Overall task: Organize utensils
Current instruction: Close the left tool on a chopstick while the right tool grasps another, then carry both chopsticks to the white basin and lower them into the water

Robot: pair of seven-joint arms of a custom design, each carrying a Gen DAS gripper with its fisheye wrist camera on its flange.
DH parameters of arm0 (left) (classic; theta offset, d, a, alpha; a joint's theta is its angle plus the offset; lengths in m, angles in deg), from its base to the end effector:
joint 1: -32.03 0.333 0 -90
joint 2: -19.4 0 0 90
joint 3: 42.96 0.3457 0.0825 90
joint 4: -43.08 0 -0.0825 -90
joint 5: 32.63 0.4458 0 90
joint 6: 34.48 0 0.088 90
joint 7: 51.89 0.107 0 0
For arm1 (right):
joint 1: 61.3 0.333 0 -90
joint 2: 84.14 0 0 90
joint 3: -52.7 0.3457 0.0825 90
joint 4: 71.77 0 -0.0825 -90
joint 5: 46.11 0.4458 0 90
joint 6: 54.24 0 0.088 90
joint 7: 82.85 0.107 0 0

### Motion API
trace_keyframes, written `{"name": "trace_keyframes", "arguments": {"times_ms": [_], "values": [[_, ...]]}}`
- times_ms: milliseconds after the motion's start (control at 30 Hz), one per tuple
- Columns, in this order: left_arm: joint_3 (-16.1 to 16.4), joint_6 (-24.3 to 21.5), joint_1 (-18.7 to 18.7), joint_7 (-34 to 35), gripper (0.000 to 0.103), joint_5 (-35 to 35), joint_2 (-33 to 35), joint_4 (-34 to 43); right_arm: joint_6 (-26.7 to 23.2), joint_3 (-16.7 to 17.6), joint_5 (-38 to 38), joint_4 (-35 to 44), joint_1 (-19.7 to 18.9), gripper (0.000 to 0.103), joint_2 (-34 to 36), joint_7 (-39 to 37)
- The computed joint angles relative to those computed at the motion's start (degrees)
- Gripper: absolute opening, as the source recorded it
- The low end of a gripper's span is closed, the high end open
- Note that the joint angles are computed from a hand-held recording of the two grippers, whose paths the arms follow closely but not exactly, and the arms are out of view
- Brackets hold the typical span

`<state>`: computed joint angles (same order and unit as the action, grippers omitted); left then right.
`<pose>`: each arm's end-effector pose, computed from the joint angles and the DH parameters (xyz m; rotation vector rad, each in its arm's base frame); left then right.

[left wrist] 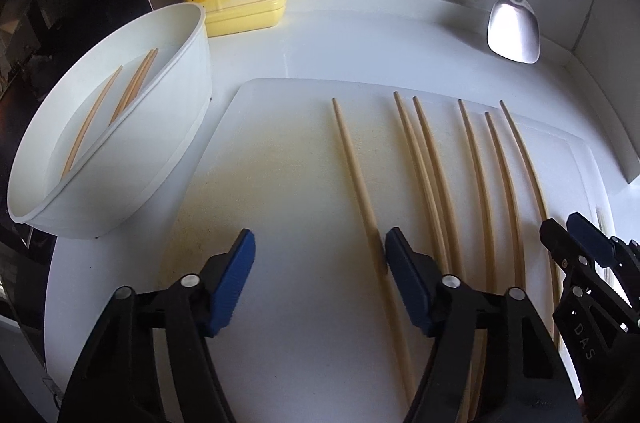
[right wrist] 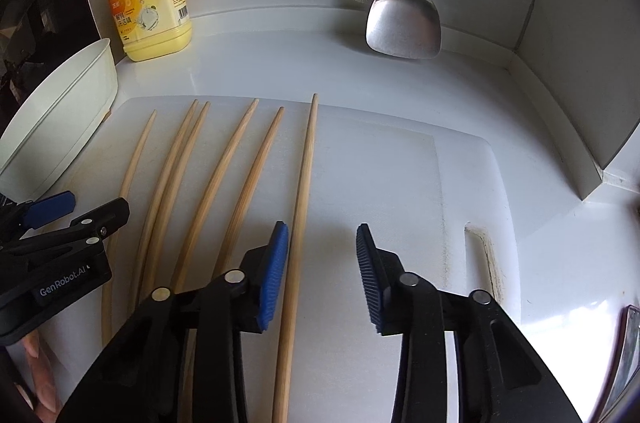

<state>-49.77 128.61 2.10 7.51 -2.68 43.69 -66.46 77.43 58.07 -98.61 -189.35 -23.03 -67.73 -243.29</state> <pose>0.5655 -0.4471 0.3127 -1.3467 2.3930 -0.6359 0.4788 0.4314 0.2869 -1.3790 2.3516 -0.7857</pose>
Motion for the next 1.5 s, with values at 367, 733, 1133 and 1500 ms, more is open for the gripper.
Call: {"name": "trace_keyframes", "arguments": {"times_ms": [367,733,1133,1500], "values": [[-7.8,-0.4,6.0,16.5,0.007,-13.5,0.5,0.2,1.1,-0.4,0.6,1.1,0.4,0.006,0.8,-2.0],[-15.0,-1.7,13.8,33.4,0.007,-31.3,-1.2,-1.6,8.7,-0.3,-3.6,-3.6,-0.8,0.006,-3.1,10.2],[-15.1,-1.1,17.6,46.0,0.007,-45.4,-7.6,-3.5,6.1,1.2,-4.6,2.8,-0.3,0.006,-2.9,5.7],[-11.4,-1.0,21.0,50.2,0.007,-50.3,-8.2,0.1,9.9,-2.5,-4.8,21.2,1.7,0.006,7.7,-4.5]]}}
